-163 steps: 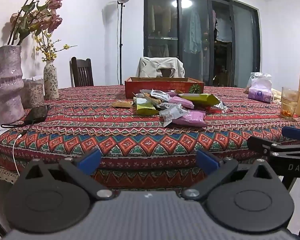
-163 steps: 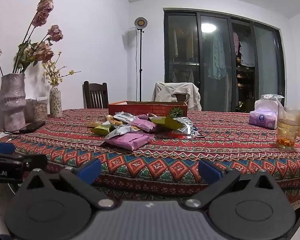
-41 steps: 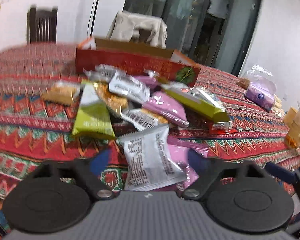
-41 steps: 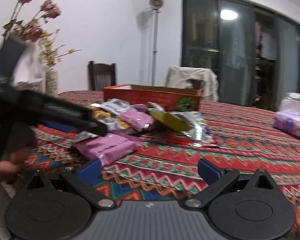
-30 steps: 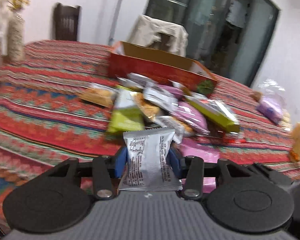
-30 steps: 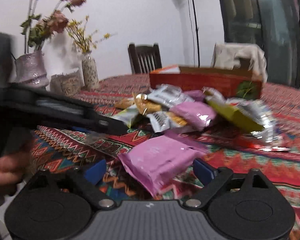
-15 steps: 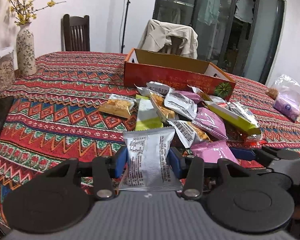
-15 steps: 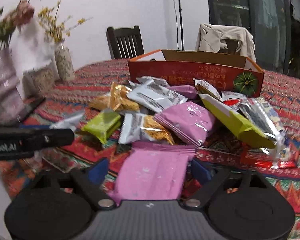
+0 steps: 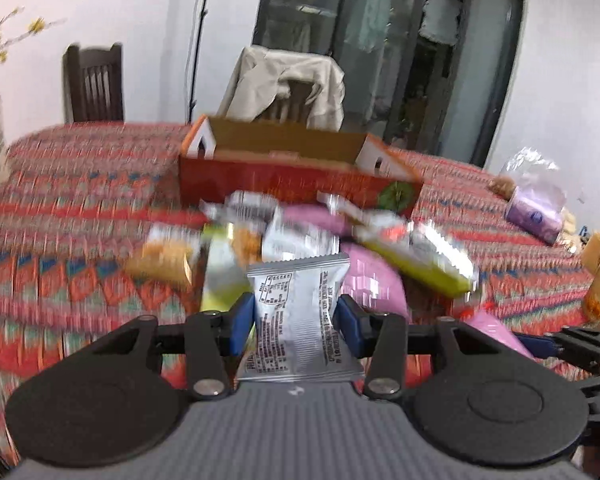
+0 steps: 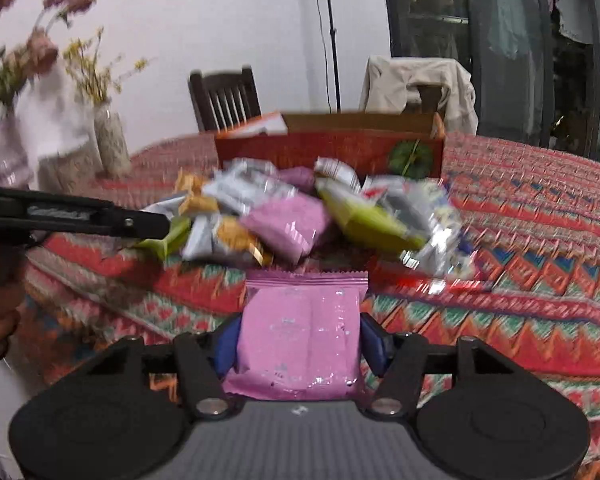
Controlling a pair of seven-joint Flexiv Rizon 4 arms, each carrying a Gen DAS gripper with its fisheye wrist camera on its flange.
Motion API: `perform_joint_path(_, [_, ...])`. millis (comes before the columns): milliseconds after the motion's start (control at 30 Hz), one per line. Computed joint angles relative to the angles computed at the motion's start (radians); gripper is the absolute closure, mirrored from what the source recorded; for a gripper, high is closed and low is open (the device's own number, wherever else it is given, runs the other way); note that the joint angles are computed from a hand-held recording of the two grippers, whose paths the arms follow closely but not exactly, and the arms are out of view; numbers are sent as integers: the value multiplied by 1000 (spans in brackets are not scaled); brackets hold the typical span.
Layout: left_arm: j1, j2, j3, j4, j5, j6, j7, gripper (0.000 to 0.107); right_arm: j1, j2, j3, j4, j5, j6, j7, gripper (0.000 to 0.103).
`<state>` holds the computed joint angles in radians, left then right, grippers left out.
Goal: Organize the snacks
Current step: 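Lower both held packets into the cardboard box and open both tools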
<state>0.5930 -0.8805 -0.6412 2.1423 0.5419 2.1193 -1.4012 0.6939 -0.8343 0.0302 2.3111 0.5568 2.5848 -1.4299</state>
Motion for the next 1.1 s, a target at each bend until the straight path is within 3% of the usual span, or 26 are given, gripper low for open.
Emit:
perform_joint_path(133, [29, -25, -102, -152, 17, -110, 23, 61, -77, 63, -13, 22, -87, 51, -8, 42])
perform_joint_path(200, [27, -55, -151, -315, 131, -241, -88, 61, -127, 103, -38, -6, -146, 14, -27, 42])
perform_joint_path(267, [-7, -96, -190, -478, 169, -379, -149, 61, -166, 124, -77, -65, -191, -31, -68, 42])
perform_joint_path(333, [-71, -155, -202, -641, 168, -483, -144, 60, -219, 130, -104, -156, -238, -103, -83, 42])
perform_joint_path(400, [-177, -212, -159, -804, 111, -533, -72, 60, -282, 118, -117, -275, -303, -215, -67, 42])
perform_joint_path(433, [-247, -246, -112, -885, 30, -527, 12, 60, -297, 99, -125, -354, -295, -281, -83, 42])
perform_joint_path(500, [-348, -335, -73, -1048, -64, -531, 137, 60, -261, 39, -216, -506, -275, -421, -85, 42])
perform_joint_path(567, [-466, -416, -8, -1211, -283, -555, 323, 60, -250, -50, -285, -669, -277, -549, -26, 42])
perform_joint_path(600, [-534, -437, 73, -1293, -394, -592, 367, 60, -242, -98, -324, -751, -273, -619, 7, 42])
perform_joint_path(633, [-590, -458, 154, -1374, -469, -644, 370, 60, -226, -157, -395, -832, -312, -703, 95, 42])
perform_joint_path(700, [-681, -513, 317, -1537, -562, -751, 331, 58, -216, -244, -469, -983, -302, -857, 131, 42])
perform_joint_path(767, [-724, -575, 417, -1697, -515, -866, 208, 53, -224, -320, -532, -1105, -352, -988, 211, 42])
perform_joint_path(800, [-743, -599, 475, -1747, -544, -903, 212, 49, -246, -335, -519, -1167, -359, -1074, 219, 42])
perform_joint_path(867, [-738, -607, 494, -1783, -457, -936, 119, 44, -292, -351, -466, -1218, -404, -1112, 251, 40])
perform_joint_path(900, [-737, -605, 489, -1784, -448, -945, 101, 35, -292, -353, -471, -1222, -413, -1125, 277, 38])
perform_joint_path(933, [-740, -599, 508, -1776, -466, -963, 96, 30, -289, -356, -480, -1215, -415, -1100, 300, 29])
perform_joint_path(967, [-738, -603, 501, -1791, -454, -989, 93, 30, -295, -356, -473, -1207, -414, -1061, 312, 17])
perform_joint_path(1000, [-741, -600, 516, -1782, -471, -989, 99, 30, -307, -354, -453, -1203, -416, -1037, 318, 14])
perform_joint_path(1033, [-738, -579, 515, -1741, -465, -968, 97, 30, -320, -351, -436, -1199, -425, -1027, 320, 14])
perform_joint_path(1100, [-748, -553, 561, -1668, -563, -907, 148, 29, -338, -353, -421, -1210, -454, -1037, 335, 14])
